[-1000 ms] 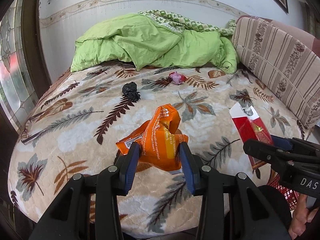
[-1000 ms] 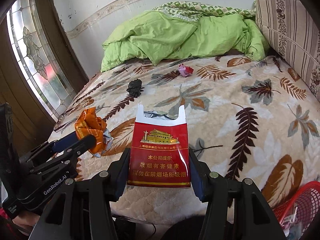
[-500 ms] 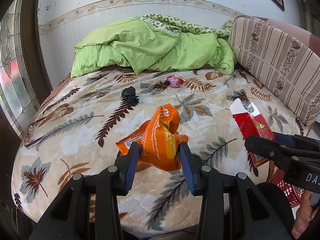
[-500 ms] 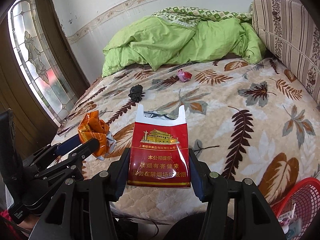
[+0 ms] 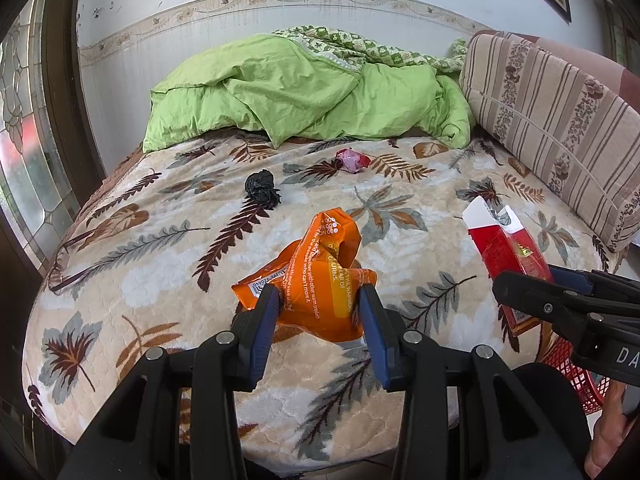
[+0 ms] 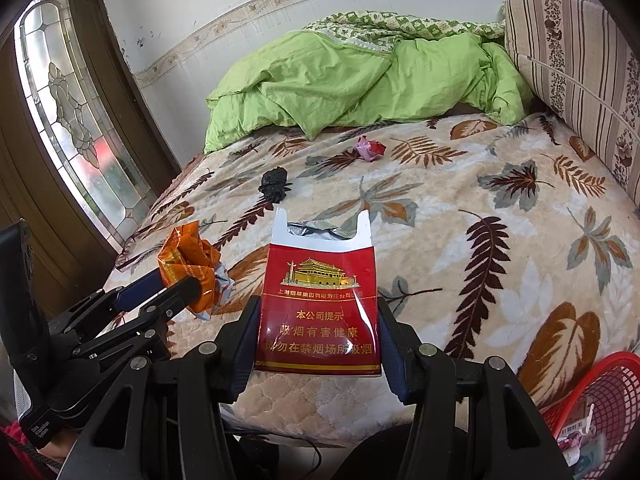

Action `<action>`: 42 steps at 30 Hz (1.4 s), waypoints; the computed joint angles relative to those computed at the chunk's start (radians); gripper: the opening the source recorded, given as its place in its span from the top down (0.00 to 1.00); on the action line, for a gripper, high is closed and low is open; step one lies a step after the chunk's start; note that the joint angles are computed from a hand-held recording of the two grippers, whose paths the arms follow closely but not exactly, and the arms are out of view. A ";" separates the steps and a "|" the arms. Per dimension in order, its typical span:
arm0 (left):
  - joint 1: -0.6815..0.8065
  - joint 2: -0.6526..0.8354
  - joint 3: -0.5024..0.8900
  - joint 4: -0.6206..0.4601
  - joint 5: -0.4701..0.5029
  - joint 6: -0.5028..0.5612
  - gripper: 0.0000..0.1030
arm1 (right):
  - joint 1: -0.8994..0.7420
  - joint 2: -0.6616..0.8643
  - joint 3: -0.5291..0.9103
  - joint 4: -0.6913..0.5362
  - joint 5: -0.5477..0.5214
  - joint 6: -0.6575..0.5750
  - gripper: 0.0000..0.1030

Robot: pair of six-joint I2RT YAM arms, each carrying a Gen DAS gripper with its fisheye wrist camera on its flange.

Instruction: Collect trash

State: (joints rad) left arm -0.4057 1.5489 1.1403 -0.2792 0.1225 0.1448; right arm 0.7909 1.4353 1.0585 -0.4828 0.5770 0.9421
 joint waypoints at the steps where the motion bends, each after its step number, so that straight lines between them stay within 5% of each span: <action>1: 0.001 0.002 0.001 0.000 0.001 0.000 0.61 | 0.002 0.002 0.002 -0.001 0.000 0.003 0.44; 42: 0.009 0.001 -0.007 -0.024 0.004 0.004 0.61 | -0.029 -0.002 -0.040 0.047 -0.042 0.012 0.44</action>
State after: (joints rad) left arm -0.3963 1.5500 1.1329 -0.3029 0.1268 0.1489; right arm 0.7621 1.4335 1.0185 -0.4360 0.5346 0.9538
